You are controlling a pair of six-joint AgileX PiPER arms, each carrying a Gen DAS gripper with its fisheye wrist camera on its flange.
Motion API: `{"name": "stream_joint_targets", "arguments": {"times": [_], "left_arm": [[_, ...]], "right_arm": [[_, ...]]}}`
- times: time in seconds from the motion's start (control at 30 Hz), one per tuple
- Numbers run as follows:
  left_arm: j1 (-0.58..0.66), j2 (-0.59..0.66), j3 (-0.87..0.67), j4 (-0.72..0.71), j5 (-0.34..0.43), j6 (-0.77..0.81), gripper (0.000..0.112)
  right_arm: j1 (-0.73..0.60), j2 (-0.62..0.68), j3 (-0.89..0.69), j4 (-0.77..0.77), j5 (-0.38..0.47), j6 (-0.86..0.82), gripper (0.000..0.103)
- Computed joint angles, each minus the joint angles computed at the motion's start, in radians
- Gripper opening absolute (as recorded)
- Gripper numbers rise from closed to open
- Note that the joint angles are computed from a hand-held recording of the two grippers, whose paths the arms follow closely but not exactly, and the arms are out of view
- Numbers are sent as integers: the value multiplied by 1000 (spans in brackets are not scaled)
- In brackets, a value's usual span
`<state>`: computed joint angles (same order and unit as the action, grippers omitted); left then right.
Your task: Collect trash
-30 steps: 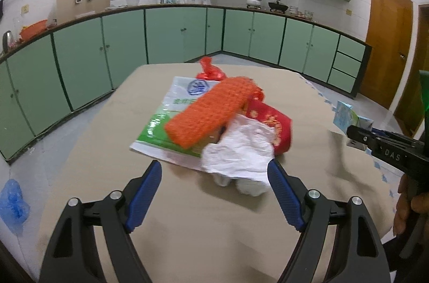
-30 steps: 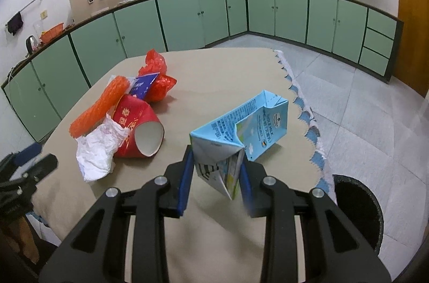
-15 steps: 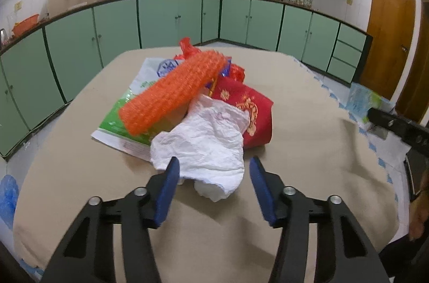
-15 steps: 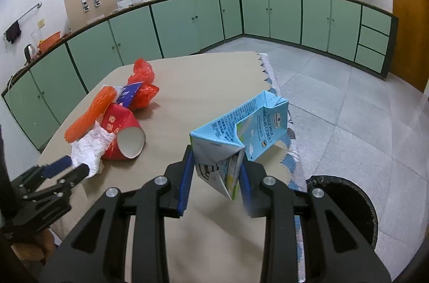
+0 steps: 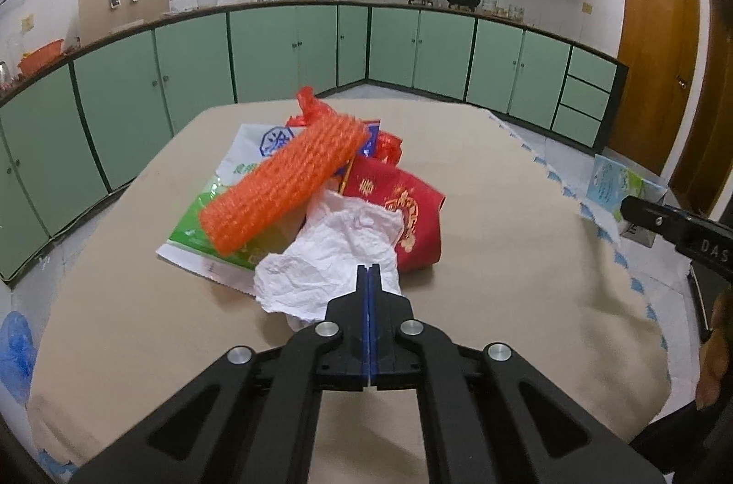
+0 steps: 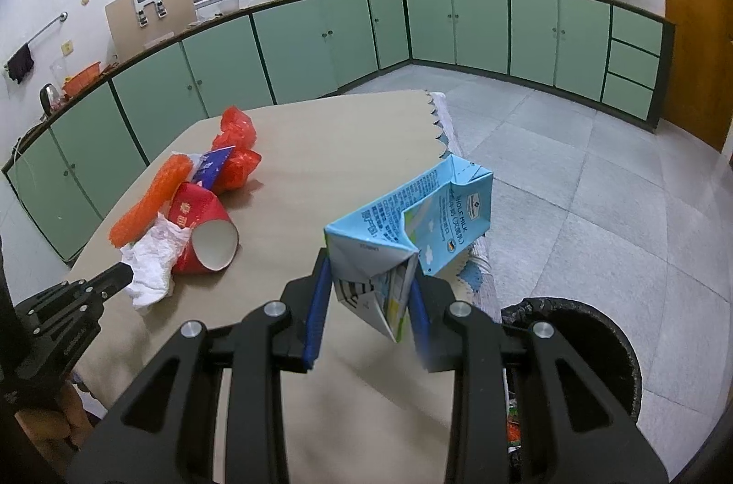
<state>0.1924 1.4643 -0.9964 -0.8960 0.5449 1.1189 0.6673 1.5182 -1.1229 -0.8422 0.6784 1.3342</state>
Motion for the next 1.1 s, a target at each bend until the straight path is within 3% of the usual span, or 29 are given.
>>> {"name": "stream_joint_targets", "arguments": {"times": [0.4,0.47,0.53,0.6,0.67,0.97,1.07,1.1], "left_arm": [[87,-92,0,-42,122,20,0],[84,-91,14,-37,115,12,0],[66,-98,48,-39,70,15,15],[37,-104,87,-53,2,20,41],[7,-103,117,-59,-57,27,45],[-73,1,126,-19,-175,-10,43],[-72,46,94,-16,-152,-17,6],[-68,43,96,-42,-152,3,4]], "right_arm": [[36,-44,13,-15,36,23,30],[35,-47,18,-13,32,26,30],[30,-51,22,-9,26,23,30],[25,-51,26,-6,18,18,30],[13,-48,33,-5,1,14,30],[-41,-16,58,17,-84,-2,30],[-48,-7,62,25,-104,-13,30],[-48,-5,63,26,-106,-17,30]]}}
